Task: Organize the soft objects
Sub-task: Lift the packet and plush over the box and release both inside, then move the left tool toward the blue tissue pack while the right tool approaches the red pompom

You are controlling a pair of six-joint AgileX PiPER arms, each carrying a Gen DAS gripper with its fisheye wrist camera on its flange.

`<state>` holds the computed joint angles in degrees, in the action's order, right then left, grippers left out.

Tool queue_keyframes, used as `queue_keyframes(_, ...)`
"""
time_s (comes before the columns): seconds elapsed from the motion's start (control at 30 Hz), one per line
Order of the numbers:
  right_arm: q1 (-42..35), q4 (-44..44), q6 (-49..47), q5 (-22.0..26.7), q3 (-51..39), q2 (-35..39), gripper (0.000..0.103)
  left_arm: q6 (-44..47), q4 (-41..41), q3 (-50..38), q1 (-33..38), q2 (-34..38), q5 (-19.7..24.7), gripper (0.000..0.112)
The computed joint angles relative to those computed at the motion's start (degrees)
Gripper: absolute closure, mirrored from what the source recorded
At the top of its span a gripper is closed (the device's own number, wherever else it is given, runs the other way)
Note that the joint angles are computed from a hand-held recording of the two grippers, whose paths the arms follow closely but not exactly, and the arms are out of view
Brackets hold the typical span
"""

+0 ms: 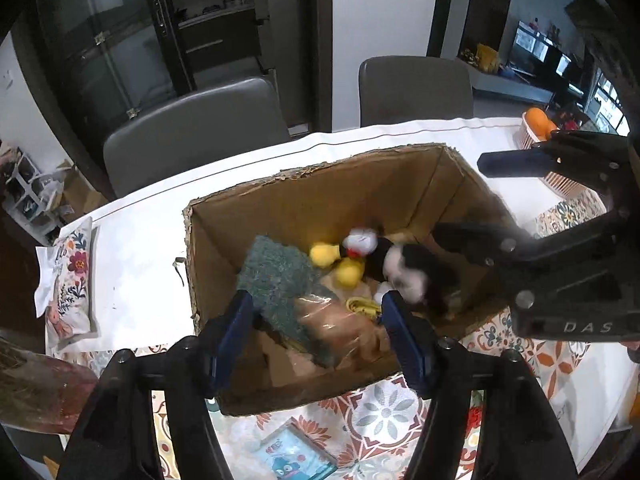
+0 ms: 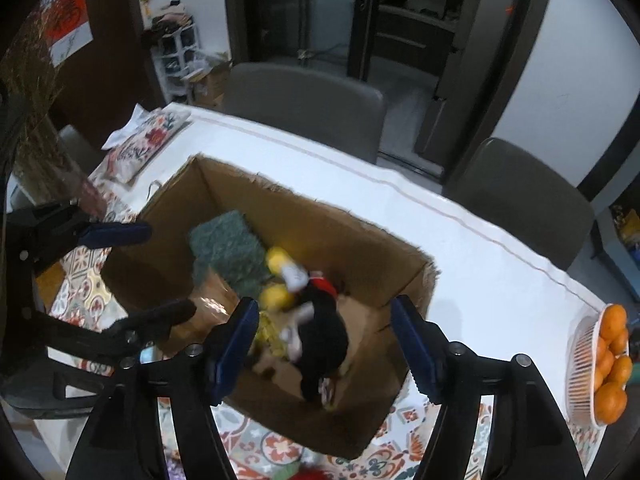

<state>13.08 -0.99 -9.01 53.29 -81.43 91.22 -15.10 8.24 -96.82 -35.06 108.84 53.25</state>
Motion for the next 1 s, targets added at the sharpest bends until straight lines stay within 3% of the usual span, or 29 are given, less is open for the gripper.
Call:
queue_keyframes(0.17,1.1,-4.4,6.0,-0.9,1.7,-2.9,0.033,-3.1,2.3,1.2,-1.0,-2.0,0.4,0.046)
queue_keyframes(0.63,7.7,-16.9,23.8,3.2,8.4,-13.7,0.033,-14.2,8.2,8.8,-4.8,-11.1,3.1,0.046)
queue_keyframes(0.93,15.4,-25.5,39.0,8.7,14.1,-20.4,0.033,-23.6,13.5,16.9,-8.2,-18.5,5.0,0.037)
queue_keyframes(1.0,17.2,-26.6,42.2,9.9,15.3,-21.7,0.028,-25.4,14.0,18.9,-8.7,-19.8,5.2,0.036)
